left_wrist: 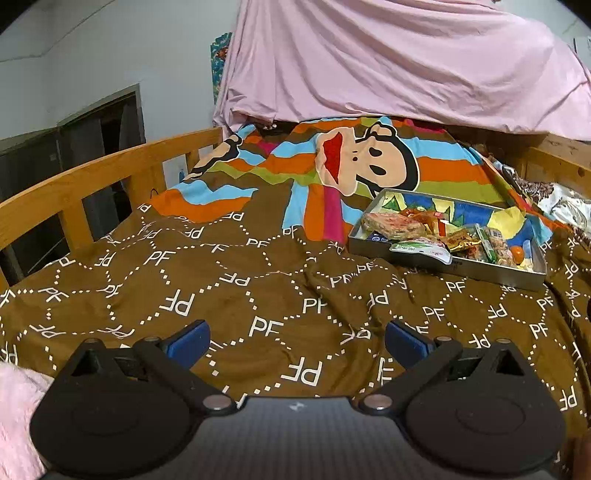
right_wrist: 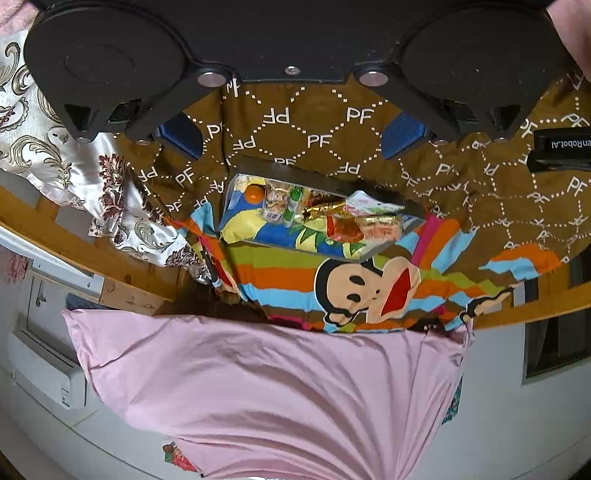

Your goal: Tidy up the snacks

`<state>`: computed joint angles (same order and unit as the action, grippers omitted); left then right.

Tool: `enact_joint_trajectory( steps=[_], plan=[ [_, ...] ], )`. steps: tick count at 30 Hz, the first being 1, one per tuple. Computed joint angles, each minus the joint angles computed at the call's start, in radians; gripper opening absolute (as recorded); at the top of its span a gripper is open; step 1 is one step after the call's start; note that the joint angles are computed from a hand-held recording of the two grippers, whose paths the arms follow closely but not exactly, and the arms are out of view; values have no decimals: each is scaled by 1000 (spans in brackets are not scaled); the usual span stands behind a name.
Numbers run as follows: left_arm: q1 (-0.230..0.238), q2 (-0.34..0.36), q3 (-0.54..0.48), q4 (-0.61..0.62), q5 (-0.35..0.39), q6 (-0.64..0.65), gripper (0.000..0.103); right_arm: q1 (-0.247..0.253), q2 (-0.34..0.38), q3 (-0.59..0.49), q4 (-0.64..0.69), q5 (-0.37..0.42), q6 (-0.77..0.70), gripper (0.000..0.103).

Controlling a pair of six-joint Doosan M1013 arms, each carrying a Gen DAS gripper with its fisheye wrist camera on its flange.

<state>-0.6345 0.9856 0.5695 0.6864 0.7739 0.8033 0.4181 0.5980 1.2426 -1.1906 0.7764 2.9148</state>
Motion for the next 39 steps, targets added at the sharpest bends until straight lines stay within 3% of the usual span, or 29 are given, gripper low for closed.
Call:
enact_joint_trajectory(
  steps=[12, 21, 34, 39],
  plan=[
    [-2, -6, 13, -1, -14, 26, 103, 0, 12, -24, 49, 21, -71, 102],
    [-8, 20, -38, -50, 30, 140, 103, -6, 31, -56, 110, 52, -121, 102],
    [-8, 32, -63, -81, 49, 188, 103, -24, 59, -104, 249, 88, -170, 102],
    [-4, 48, -97, -123, 81, 216, 103, -23, 58, -95, 237, 64, -148, 102]
  ],
)
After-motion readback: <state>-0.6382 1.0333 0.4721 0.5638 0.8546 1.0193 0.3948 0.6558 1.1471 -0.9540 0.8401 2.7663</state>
